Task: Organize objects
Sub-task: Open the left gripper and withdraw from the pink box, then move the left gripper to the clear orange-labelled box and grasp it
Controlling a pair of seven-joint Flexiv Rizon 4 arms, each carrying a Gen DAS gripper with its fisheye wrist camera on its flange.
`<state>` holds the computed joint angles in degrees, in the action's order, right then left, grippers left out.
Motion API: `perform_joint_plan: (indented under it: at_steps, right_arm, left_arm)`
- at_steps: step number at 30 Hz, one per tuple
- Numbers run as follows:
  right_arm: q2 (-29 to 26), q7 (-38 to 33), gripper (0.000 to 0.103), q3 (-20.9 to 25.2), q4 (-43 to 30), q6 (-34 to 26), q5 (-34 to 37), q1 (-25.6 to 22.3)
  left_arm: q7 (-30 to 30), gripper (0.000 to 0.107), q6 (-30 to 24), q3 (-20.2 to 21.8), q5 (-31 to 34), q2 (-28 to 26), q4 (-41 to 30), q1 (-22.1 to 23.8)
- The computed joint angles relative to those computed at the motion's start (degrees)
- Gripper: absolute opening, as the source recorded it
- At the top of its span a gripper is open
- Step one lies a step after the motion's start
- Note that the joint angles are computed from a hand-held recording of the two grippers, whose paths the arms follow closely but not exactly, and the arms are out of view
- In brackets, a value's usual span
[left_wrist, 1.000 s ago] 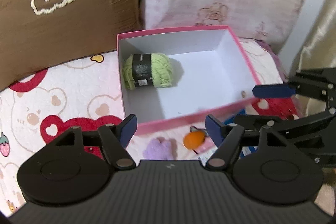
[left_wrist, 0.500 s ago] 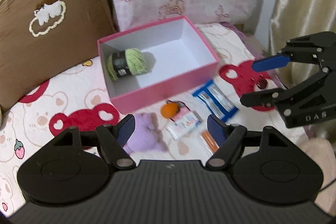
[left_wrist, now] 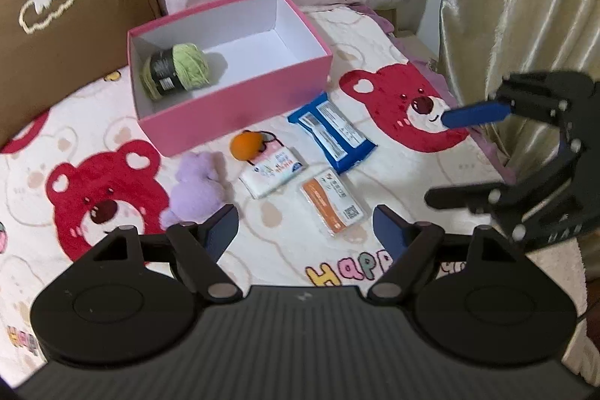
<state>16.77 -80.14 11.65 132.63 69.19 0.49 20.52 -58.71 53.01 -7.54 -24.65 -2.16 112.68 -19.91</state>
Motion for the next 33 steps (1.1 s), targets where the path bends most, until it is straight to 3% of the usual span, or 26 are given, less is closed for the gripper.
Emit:
perform_joint_plan:
  at_steps: [5, 8, 15, 24, 28, 31, 33]
  right_arm:
    - [-1.3, 0.2, 0.078, 0.1, 3.1, 4.7, 1.6, 0.9]
    - [-2.9, 0.4, 0.084, 0.1, 4.1, 6.9, 1.9, 1.1]
    - [-8.4, 4.9, 0.085, 1.5, 5.2, 10.0, -4.2, -0.9]
    - [-15.9, 6.9, 0.086, 1.0, 2.2, 8.4, -11.5, -1.3]
    - [-18.4, 8.1, 0.086, 1.0, 1.7, 9.8, -9.5, -1.6]
    - [-20.5, 9.3, 0.086, 1.3, 1.6, 11.6, -6.4, -1.8]
    - [-21.3, 13.9, 0.086, 0.5, 2.2, 11.7, -10.3, -2.0]
  left_arm:
    - [1.2, 0.084, 2.4, -0.2, -1.7, -0.3, 2.5, -0.5]
    - [2.0, 0.087, 4.2, -0.6, -4.1, -0.9, 3.7, -0.9]
    - [6.1, 0.088, 9.9, -2.9, -17.4, -4.3, 7.1, -2.3]
    - [10.1, 0.089, 17.1, -6.8, -30.5, -9.9, 8.3, -2.9]
    - [16.6, 0.089, 19.5, -8.8, -39.0, -11.2, 8.8, -3.1]
    - [18.8, 0.089, 21.2, -8.8, -40.9, -12.4, 8.7, -4.0]
    - [20.0, 0.089, 22.4, -9.2, -42.3, -13.2, 8.6, -4.2]
